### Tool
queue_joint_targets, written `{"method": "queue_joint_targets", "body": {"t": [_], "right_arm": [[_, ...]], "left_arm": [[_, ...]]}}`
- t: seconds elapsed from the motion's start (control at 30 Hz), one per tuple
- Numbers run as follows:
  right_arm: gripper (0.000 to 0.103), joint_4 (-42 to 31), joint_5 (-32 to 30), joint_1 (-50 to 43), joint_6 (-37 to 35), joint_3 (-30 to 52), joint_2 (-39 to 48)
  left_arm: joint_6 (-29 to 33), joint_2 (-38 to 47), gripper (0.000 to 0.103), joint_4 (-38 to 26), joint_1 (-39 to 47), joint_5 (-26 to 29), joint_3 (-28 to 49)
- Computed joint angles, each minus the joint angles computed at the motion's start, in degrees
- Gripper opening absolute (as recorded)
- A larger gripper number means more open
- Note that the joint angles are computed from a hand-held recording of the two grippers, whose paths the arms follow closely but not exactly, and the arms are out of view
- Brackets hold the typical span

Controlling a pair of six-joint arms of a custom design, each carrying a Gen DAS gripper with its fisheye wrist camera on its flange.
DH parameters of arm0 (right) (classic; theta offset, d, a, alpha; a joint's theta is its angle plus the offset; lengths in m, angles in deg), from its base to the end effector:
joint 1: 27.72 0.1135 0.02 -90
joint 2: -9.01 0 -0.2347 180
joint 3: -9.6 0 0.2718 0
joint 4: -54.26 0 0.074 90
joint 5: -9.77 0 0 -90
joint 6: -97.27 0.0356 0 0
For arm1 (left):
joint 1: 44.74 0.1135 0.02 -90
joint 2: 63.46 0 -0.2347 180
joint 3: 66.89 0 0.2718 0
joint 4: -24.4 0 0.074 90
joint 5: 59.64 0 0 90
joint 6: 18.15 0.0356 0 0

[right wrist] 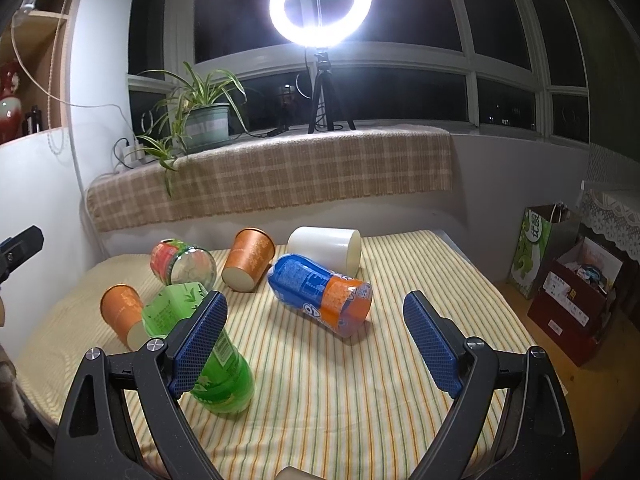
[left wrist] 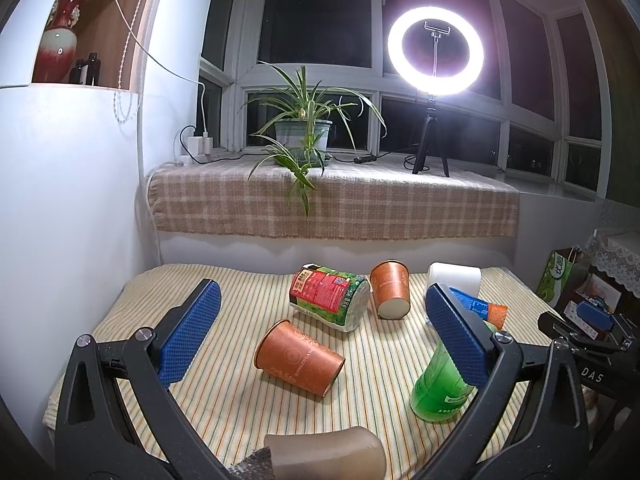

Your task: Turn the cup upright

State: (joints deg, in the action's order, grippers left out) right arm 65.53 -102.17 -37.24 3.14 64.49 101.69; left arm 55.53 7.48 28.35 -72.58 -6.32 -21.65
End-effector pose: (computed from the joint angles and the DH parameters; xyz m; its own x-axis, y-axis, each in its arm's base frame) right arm 0.3390 -0.0434 0.1336 -0.4265 0.0038 -0.9045 -0.2076 0.9729 0.1020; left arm 0.2606 -0.1136 0.1795 -0.2818 -0.1060 -0.9536 -0.2035 0.9779 -0.0486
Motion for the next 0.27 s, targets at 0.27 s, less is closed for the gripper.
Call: {"method": "queue_joint_targets", "body": {"t": [0.27], "right_arm": [[0.090, -0.44, 0.04, 0.33, -0.34, 0.51, 0.87]], "left_arm": [[0.27, 1.30, 0.103, 2.65, -0.29, -1.28, -1.00]]}}
